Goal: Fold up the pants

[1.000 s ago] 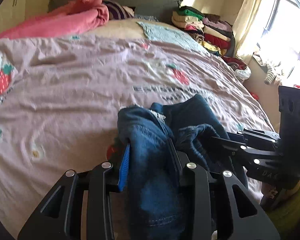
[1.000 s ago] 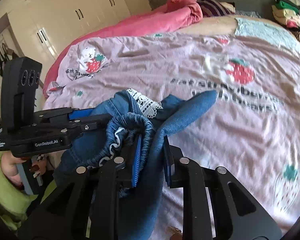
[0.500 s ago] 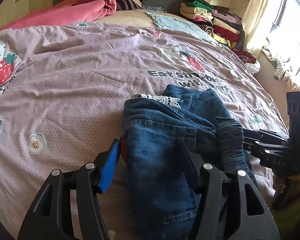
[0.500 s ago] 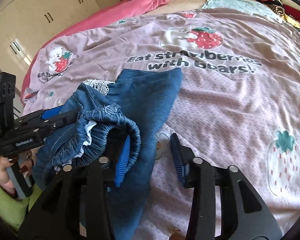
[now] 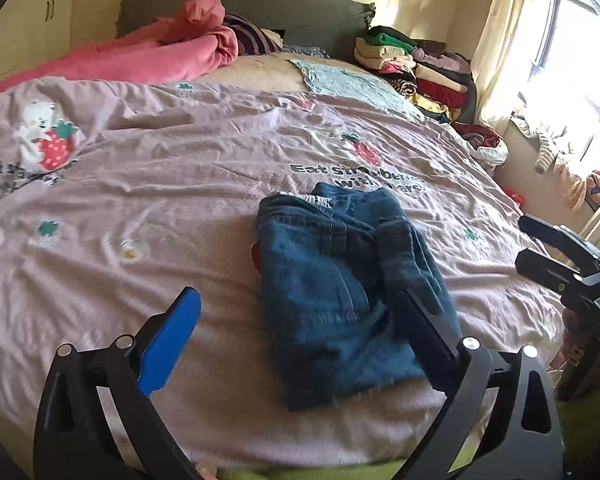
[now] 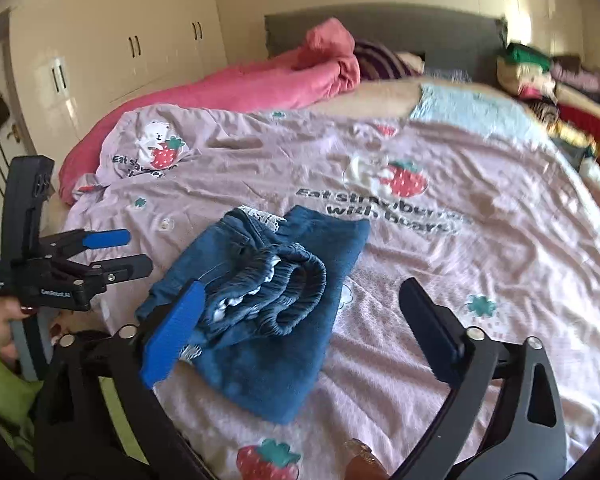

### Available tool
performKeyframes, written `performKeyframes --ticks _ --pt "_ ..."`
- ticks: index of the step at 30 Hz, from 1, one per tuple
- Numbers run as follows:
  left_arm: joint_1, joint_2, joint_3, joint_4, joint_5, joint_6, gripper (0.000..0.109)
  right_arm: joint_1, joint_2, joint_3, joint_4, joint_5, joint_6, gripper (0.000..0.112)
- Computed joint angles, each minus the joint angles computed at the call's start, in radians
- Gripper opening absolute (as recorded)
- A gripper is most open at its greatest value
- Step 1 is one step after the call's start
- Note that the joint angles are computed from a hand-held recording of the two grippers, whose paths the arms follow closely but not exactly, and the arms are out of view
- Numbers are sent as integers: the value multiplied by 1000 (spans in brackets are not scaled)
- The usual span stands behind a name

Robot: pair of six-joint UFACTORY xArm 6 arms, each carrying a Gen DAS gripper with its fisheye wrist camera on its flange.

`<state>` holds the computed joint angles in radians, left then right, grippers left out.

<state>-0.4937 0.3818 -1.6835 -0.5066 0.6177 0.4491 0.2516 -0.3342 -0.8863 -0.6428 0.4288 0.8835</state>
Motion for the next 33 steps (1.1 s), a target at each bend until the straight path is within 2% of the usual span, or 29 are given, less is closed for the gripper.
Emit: performKeyframes --ticks 6,15,24,33 --pt "3 -127 160 -21 -40 20 98 60 -49 31 -92 75 141 94" --pt "-8 -242 347 10 -95 -17 98 132 -77 68 -93 179 185 94" --pt "-18 -244 391 57 -93 -58 99 173 -59 91 -95 231 252 94" --pt "-19 -236 391 63 -101 -69 99 160 -53 102 -74 209 261 94"
